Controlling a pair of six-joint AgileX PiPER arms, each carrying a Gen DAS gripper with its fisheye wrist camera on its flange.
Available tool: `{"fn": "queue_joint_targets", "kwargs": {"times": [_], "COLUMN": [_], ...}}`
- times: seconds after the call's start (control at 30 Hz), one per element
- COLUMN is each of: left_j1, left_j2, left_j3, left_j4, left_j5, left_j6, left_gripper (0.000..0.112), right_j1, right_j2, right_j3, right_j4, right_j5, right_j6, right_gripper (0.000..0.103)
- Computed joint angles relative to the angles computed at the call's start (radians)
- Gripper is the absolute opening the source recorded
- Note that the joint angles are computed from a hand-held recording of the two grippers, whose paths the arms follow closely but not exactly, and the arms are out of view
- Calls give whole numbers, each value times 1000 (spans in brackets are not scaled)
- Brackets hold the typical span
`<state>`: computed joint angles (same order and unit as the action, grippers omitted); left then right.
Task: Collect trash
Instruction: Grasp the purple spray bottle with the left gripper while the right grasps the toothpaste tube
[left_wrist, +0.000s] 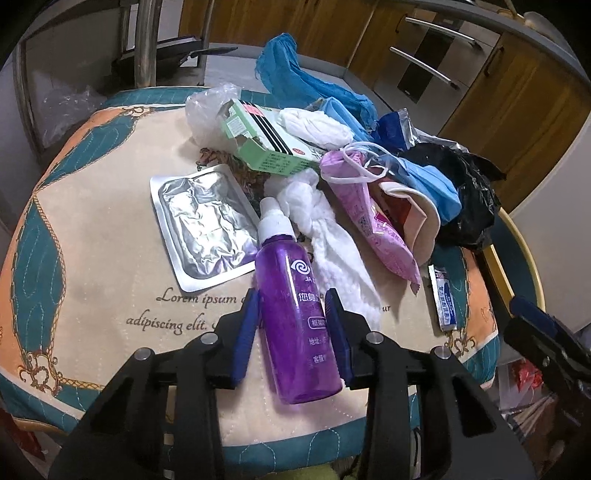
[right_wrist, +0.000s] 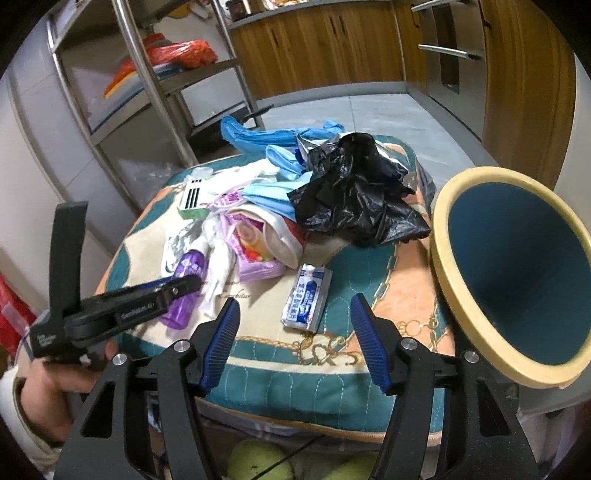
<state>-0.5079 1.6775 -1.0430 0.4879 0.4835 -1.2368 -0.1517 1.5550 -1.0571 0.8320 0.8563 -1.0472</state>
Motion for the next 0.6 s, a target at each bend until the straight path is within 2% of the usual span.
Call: {"fn": "queue_joint_targets", "kwargs": {"times": [0.17,0.23,0.33,0.6], "left_j1": [-8,-19,-34,-32], "left_j2": [-17,-33,-54,-52], "left_j3": [13,24,37,39], "left_j4": [-29,-48,-52,-95], "left_j5": [10,23,41,53], "left_j6": [22,35,31,62], "left_gripper": [35,35,35,35], "right_j1": [45,68,91,140], "right_j2": [50,81,118,170], "right_j3": [-36,-49,-66,-94], "right_j4": [-48,-70,-103,-156], "right_j5": [-27,-44,-61,-101], "right_j6": [81,115,153,220], "right_gripper": [63,57,53,53]}}
